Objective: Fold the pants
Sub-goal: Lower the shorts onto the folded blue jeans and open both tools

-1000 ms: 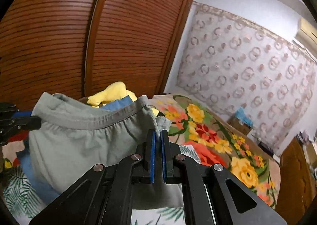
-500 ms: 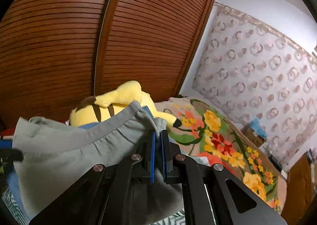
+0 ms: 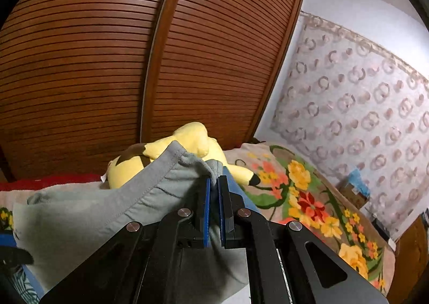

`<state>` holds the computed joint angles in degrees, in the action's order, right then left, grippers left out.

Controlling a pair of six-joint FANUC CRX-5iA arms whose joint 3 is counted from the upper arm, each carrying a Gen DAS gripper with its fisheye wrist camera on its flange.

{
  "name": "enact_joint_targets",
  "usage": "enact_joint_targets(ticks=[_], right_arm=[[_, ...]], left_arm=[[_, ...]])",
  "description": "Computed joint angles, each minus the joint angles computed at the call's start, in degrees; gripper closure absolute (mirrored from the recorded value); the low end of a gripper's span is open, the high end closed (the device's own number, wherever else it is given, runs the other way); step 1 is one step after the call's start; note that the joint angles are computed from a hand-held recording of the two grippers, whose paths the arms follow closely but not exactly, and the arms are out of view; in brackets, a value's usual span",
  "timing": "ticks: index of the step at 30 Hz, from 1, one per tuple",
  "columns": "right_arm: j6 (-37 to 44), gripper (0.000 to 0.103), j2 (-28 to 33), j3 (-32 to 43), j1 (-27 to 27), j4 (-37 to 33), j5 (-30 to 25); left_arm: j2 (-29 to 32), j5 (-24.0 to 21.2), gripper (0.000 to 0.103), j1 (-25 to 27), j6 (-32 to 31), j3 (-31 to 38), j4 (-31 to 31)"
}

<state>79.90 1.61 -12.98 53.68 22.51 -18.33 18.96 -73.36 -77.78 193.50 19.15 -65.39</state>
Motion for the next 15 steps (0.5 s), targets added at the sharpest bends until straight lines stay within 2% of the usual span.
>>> enact_joint_targets(ticks=[1,4,5,7,8,9,12,13,15], right_arm=[[2.3,0.098,0.1,0.8,0.1,-2.6,-1.1],[-0.1,0.098,0.0,-0.2,-0.1,0.1,-1.0],[0.6,0.098,0.1,0.4,-0.3,-1.3,-1.8],[7.5,0.097,0.6,4.3,-0.6,-10.2,-6.6],[8.7,0.096,0.7,5.2,-0.7,-11.7,-7.9],[7.3,0.093,0.4,4.8,-0.7,-10.3,-8.0],[5.8,0.086,-1.1,3.8,-0.8,-8.9,-8.3],[5.7,0.083,-1.6,3.7,-0.9,-9.2,-8.6],[7.7,0.082,-2.3,4.2,-1.4,-12.1,-9.7]], left_arm=[[0.0,-0.1,0.091,0.2,-0.5,0.1,0.6],[-0.7,0.8,0.085,0.9,-1.2,-0.7,2.0],[-0.8,0.6,0.083,1.1,-1.6,-0.7,2.4],[-1.0,0.8,0.068,1.2,-1.8,-0.9,2.9],[-1.1,0.7,0.062,1.1,-1.5,-1.1,2.7],[-1.1,0.2,0.054,0.8,-1.2,-1.2,2.2],[-0.7,-1.3,0.052,0.5,-2.2,-0.6,2.2],[-0.8,-1.4,0.051,0.5,-2.6,-0.5,2.2],[-0.6,-2.0,0.05,0.7,-3.7,-0.2,2.8]])
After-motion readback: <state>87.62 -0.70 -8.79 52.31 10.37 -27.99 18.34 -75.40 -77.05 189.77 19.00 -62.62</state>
